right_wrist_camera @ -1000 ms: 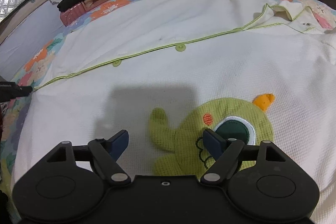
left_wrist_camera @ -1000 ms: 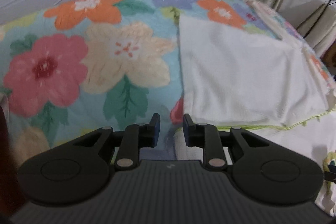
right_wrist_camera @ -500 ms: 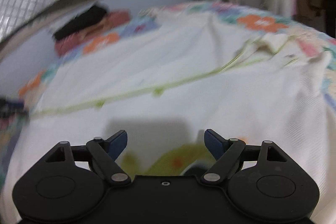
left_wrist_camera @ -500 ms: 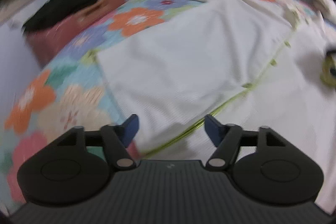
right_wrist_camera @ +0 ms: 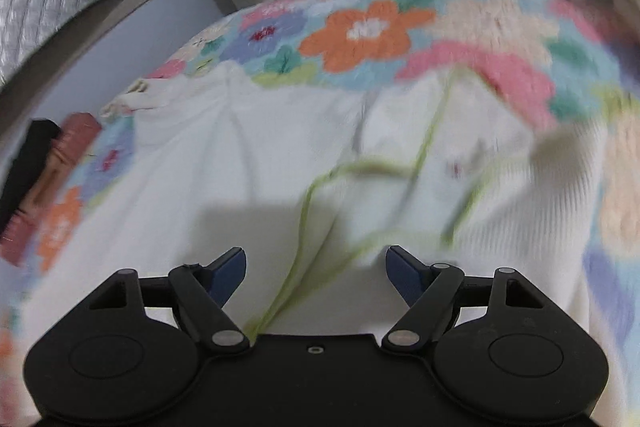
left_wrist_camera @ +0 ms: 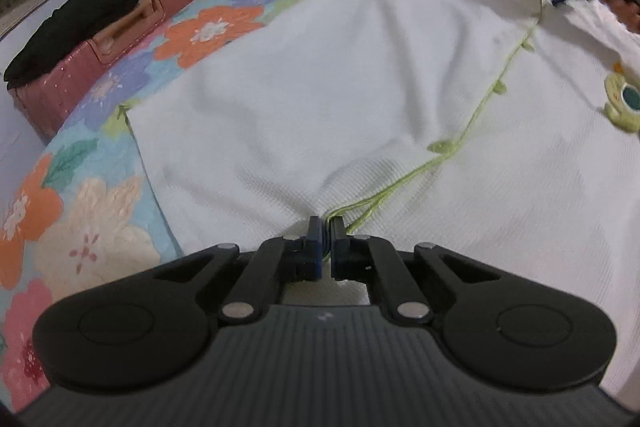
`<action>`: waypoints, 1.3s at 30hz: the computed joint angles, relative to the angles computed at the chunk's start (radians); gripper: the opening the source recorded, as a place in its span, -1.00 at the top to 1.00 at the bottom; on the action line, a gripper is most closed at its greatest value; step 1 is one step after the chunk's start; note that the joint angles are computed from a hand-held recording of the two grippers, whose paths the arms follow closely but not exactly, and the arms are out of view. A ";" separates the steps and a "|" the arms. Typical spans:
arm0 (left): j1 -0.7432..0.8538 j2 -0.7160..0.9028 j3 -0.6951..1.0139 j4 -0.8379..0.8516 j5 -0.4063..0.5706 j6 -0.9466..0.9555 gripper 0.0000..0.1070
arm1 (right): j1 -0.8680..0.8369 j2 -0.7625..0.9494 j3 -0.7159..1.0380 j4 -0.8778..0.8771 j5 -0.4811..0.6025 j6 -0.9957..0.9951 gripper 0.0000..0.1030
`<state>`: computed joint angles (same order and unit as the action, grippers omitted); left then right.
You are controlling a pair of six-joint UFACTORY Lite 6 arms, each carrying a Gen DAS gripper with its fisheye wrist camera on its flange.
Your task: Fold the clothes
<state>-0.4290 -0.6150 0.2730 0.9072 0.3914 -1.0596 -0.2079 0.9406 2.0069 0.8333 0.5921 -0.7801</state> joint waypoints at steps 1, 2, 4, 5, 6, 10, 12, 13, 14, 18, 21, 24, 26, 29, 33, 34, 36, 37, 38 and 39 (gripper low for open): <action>0.014 0.000 -0.005 -0.001 -0.013 0.002 0.95 | 0.002 0.048 0.059 0.003 -0.002 0.007 -0.52; 0.023 -0.002 -0.010 -0.003 -0.021 0.003 0.95 | -0.001 0.094 0.118 0.012 0.004 0.023 -0.38; 0.049 -0.010 -0.014 -0.034 -0.041 0.029 0.95 | -0.026 0.221 0.301 0.045 0.053 0.048 0.81; 0.054 -0.013 -0.015 -0.045 -0.046 0.034 0.95 | -0.036 0.250 0.341 0.074 0.069 0.043 0.86; 0.050 -0.019 -0.018 -0.046 -0.043 0.029 0.94 | -0.040 0.244 0.339 0.093 0.059 0.017 0.86; 0.041 -0.052 0.003 -0.146 -0.003 0.095 0.94 | -0.042 0.041 0.060 0.307 -0.065 -0.318 0.89; 0.051 -0.047 0.028 -0.223 0.008 0.153 0.94 | -0.031 -0.001 0.016 0.238 -0.124 -0.318 0.89; 0.030 -0.025 0.039 -0.199 0.026 0.136 0.94 | -0.017 0.027 0.043 0.141 -0.147 -0.255 0.89; -0.005 0.004 0.047 -0.133 0.048 0.077 0.94 | -0.008 0.084 0.103 0.037 -0.143 -0.179 0.89; -0.207 0.163 0.057 0.175 0.179 -0.242 0.95 | -0.028 0.206 0.276 -0.101 -0.074 -0.044 0.55; -0.275 0.182 0.071 0.178 0.245 -0.298 0.92 | -0.032 0.098 0.122 -0.111 -0.172 -0.103 -0.05; -0.286 0.113 0.071 0.081 0.262 -0.258 0.76 | -0.108 0.008 0.072 -0.138 -0.021 0.057 -0.19; -0.324 0.042 0.064 0.023 0.291 -0.256 0.34 | -0.209 -0.031 0.045 0.003 0.146 0.022 -0.23; -0.475 0.018 0.082 0.030 0.408 -0.395 -0.10 | -0.358 -0.152 -0.103 0.096 0.329 -0.085 -0.28; -0.620 0.101 0.172 0.038 0.475 -0.465 -0.12 | -0.561 -0.310 -0.282 0.051 0.493 -0.225 -0.34; -0.645 0.137 0.203 0.046 0.474 -0.475 -0.13 | -0.610 -0.351 -0.331 0.037 0.519 -0.270 -0.35; -0.678 0.218 0.272 0.068 0.463 -0.485 -0.15 | -0.714 -0.436 -0.432 0.008 0.551 -0.379 -0.36; -0.698 0.263 0.312 0.080 0.461 -0.494 -0.17 | -0.756 -0.465 -0.474 0.010 0.549 -0.437 -0.36; -0.719 0.308 0.354 0.094 0.459 -0.503 -0.20 | -0.802 -0.494 -0.515 0.010 0.556 -0.499 -0.36; -0.738 0.353 0.396 0.106 0.458 -0.509 -0.22 | -0.842 -0.516 -0.544 0.004 0.568 -0.544 -0.36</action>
<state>-1.1667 -0.2624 0.6693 1.0135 0.8493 -1.5681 -1.0498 0.4244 1.4624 0.8370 1.1599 -1.3238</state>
